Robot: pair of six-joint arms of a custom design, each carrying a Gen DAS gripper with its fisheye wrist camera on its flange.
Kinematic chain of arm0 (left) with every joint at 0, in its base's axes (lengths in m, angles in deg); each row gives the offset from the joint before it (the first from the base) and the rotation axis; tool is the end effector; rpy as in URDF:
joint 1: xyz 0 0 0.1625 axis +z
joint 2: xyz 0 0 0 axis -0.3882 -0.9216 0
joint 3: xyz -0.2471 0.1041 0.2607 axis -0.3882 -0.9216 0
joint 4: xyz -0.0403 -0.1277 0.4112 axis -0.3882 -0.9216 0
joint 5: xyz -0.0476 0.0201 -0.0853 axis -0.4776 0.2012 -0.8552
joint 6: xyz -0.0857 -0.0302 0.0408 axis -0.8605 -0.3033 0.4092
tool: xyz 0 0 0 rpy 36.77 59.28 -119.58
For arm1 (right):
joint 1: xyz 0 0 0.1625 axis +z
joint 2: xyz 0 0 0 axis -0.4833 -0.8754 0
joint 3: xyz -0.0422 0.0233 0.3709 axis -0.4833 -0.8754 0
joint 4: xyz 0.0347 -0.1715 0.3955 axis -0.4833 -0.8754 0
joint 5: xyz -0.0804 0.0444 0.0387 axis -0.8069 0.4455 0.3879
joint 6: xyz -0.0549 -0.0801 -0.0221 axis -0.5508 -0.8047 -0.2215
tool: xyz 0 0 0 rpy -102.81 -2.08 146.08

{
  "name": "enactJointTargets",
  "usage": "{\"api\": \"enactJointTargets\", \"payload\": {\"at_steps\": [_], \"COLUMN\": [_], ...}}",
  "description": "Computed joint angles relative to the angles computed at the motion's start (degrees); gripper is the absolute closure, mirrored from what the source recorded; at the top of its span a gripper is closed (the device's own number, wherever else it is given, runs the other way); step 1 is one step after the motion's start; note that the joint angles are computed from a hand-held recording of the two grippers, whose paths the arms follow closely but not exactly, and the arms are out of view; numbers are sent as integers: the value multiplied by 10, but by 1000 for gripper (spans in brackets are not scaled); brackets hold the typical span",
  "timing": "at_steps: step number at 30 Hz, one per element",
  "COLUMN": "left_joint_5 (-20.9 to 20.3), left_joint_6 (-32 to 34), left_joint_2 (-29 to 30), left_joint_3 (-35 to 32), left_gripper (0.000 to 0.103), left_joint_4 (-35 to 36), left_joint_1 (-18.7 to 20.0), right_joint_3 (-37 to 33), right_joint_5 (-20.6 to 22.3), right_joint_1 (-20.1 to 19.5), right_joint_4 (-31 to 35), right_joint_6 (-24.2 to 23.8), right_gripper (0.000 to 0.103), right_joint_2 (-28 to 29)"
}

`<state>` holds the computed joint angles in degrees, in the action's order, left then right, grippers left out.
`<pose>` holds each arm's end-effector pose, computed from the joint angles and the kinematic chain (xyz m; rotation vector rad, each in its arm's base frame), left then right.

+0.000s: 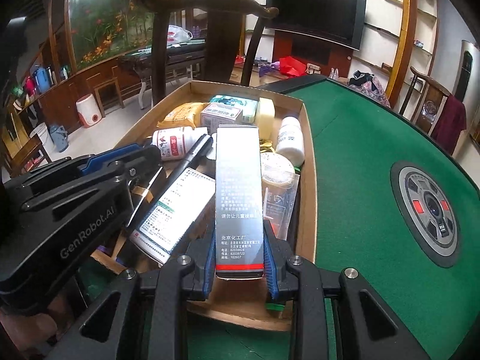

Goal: Organize objects

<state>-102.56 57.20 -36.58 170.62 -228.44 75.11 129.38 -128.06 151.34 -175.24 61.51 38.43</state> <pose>-0.1442 -0.5079 0.2504 0.6762 2.3801 -0.9946 0.3572 -0.4597 0.0577 0.4805 -2.2030 0.8278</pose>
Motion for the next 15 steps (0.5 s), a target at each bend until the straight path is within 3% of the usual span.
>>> {"api": "enactJointTargets", "payload": {"at_steps": [2,5,7,9,12,15], "left_joint_5": [1,5,6,11,11,12], "left_joint_6": [1,2,-2,-6,-5,-3], "left_joint_2": [-1,-3,-3,-4,-7,-10], "left_joint_3": [1,3,3,4,9,13], "left_gripper": [86,83,71,53,42,29], "left_joint_4": [-3,-6,-2,-7,-22,-36], "left_joint_1": [-1,-3,-3,-4,-6,-9], "right_joint_3": [2,9,15,22,21,23], "right_joint_5": [0,7,7,11,-18,-24], "right_joint_1": [0,-1,1,4,14,19], "right_joint_4": [5,11,-16,-42,-96,-132], "right_joint_6": [6,18,10,2,-33,-59], "right_gripper": [70,52,44,35,23,18], "right_joint_2": [-4,-15,-17,-21,-10,-7]}}
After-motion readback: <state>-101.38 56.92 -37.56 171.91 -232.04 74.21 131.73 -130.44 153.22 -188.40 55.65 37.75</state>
